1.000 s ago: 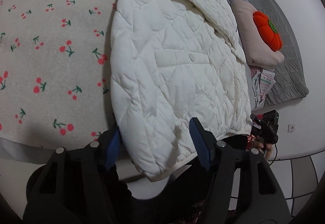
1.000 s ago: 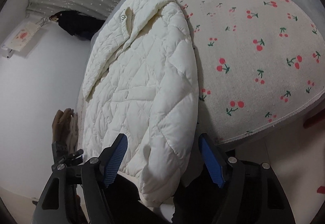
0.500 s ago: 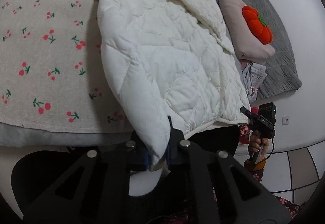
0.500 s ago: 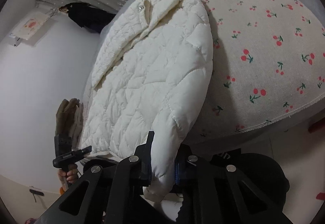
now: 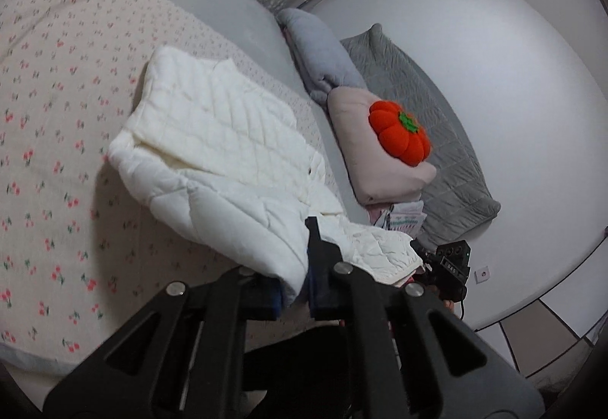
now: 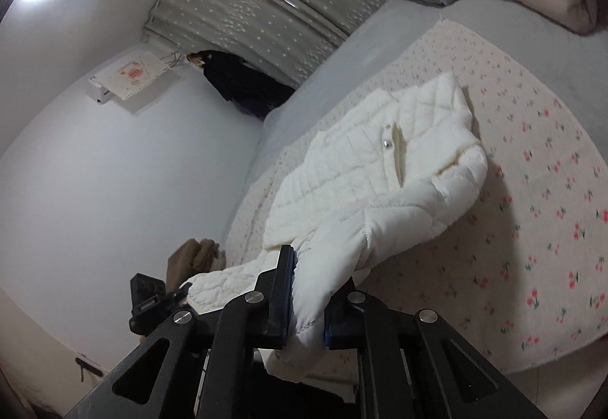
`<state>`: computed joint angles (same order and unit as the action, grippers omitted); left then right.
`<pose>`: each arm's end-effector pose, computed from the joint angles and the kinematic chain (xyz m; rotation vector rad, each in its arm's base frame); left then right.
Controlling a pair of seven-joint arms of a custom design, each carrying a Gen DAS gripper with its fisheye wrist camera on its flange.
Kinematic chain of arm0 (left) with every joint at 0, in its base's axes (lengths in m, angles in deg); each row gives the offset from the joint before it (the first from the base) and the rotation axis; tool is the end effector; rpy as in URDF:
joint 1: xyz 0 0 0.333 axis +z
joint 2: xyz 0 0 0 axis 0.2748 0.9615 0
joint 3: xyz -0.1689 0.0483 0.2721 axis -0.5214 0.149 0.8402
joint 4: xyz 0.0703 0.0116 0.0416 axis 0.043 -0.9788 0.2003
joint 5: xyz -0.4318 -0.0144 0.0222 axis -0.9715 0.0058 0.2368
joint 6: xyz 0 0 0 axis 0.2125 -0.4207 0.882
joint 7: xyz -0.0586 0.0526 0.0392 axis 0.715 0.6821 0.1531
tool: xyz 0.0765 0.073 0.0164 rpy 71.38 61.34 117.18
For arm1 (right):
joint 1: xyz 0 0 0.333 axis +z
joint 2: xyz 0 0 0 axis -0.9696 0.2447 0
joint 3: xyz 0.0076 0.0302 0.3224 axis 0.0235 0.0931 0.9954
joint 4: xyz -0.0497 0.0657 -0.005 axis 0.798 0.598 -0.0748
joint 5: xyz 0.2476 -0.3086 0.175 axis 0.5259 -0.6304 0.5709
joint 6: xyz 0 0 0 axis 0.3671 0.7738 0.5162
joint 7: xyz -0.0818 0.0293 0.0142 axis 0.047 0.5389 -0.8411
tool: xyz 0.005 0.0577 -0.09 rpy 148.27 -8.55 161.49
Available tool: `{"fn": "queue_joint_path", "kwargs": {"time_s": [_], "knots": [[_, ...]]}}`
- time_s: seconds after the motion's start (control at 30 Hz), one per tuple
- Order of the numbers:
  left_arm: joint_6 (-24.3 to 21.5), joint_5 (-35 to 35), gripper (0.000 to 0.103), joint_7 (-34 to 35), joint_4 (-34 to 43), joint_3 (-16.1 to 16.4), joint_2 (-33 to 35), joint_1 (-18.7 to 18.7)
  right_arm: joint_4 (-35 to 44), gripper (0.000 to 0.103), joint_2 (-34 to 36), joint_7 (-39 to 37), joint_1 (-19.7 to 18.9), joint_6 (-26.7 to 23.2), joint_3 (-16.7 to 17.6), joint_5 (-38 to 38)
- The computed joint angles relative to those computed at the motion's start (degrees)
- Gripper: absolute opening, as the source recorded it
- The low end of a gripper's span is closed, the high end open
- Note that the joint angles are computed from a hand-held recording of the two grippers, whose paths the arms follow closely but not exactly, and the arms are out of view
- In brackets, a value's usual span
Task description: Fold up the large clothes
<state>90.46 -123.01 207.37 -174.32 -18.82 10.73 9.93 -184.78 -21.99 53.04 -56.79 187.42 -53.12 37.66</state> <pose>0.5160 -0.0281 0.5758 1.9834 -1.5867 1.5926 0.5277 0.1368 0.5575 -1.2948 1.4413 0.1707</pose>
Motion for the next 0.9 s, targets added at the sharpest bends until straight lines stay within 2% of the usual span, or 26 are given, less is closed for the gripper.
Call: {"fn": "queue_joint_path", "kwargs": {"time_s": [0.13, 0.23, 0.37, 0.5, 0.57, 0.77, 0.9], "knots": [[3.2, -2.3, 0.011, 0.5, 9.7, -0.4, 7.7, 0.5, 9.5, 0.012, 6.9, -0.1, -0.8, 2.2, 0.2, 1.3], [5.6, -3.3, 0.011, 0.1, 17.5, -2.0, 14.8, 2.0, 17.8, 0.012, 13.7, 1.3, -2.3, 3.8, 1.2, 0.9], [11.1, 3.0, 0.011, -5.8, 29.8, -5.4, 26.3, 4.4, 30.4, 0.012, 24.7, 6.9, -4.8, 6.5, 3.5, -3.5], [14.3, 11.9, 0.011, -15.0, 42.5, -7.0, 38.6, 5.3, 44.4, 0.012, 37.6, 18.1, -5.9, 9.2, 4.4, -11.6], [15.6, 15.8, 0.012, -19.3, 48.6, -7.2, 44.6, 5.1, 51.9, 0.012, 44.6, 26.1, -5.4, 9.4, 3.1, -18.1], [14.7, 35.1, 0.016, -40.6, 66.7, -0.5, 62.9, -0.1, 72.2, 0.013, 63.9, 50.4, -2.8, 7.4, -3.5, -34.2], [15.0, 40.7, 0.017, -46.7, 71.8, 0.2, 69.7, -0.4, 84.7, 0.016, 74.9, 60.8, -3.7, 3.6, -4.6, -40.5]]}}
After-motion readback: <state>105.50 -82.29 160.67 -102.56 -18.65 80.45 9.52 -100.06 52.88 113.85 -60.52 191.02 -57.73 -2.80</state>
